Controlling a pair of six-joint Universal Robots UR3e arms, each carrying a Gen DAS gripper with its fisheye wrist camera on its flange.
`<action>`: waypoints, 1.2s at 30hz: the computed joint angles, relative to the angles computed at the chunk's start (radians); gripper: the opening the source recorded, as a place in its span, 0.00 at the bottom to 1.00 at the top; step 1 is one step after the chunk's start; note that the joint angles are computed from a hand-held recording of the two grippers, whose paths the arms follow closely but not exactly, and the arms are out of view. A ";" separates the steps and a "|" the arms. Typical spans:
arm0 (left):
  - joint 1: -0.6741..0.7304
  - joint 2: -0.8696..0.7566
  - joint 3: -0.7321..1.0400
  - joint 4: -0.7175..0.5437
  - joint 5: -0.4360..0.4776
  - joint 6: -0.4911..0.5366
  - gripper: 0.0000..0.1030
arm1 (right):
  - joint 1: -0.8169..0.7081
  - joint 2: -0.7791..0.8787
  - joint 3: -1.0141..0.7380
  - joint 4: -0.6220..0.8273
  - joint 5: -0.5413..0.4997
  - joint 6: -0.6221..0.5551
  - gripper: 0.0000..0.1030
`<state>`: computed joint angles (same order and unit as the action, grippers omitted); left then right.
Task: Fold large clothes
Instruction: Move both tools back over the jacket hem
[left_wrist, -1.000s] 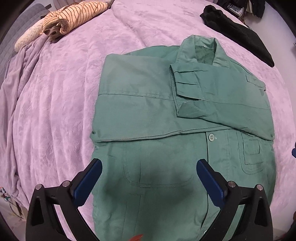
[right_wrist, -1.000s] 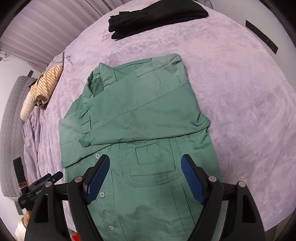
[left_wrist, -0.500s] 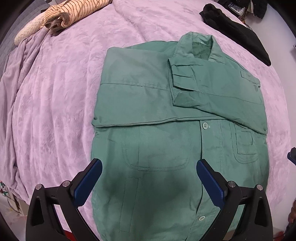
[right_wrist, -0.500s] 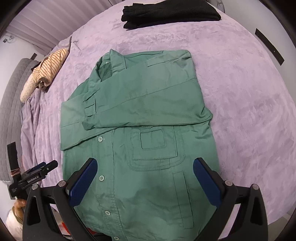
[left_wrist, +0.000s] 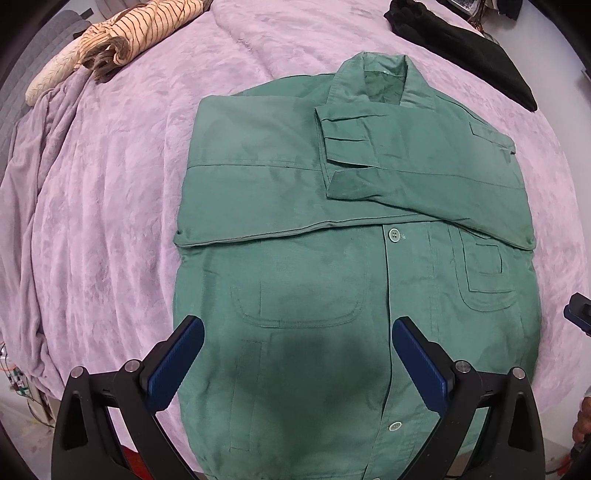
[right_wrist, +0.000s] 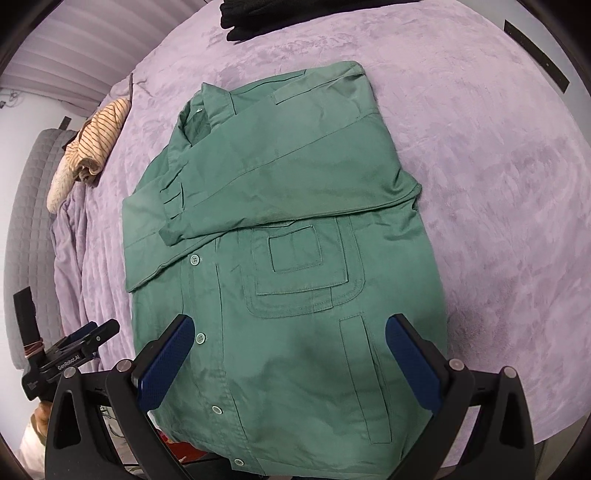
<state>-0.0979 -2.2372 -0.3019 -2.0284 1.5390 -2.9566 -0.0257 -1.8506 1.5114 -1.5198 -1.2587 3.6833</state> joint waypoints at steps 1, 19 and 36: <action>-0.007 -0.001 0.006 -0.005 0.005 -0.010 0.99 | -0.015 -0.013 0.012 0.006 0.011 -0.013 1.00; -0.142 0.296 -0.439 0.117 0.076 -0.220 0.99 | -0.293 -0.145 0.080 0.320 0.168 -0.428 1.00; -0.068 0.601 -0.866 0.241 0.066 -0.089 0.99 | -0.252 -0.394 0.275 0.311 0.220 -0.263 1.00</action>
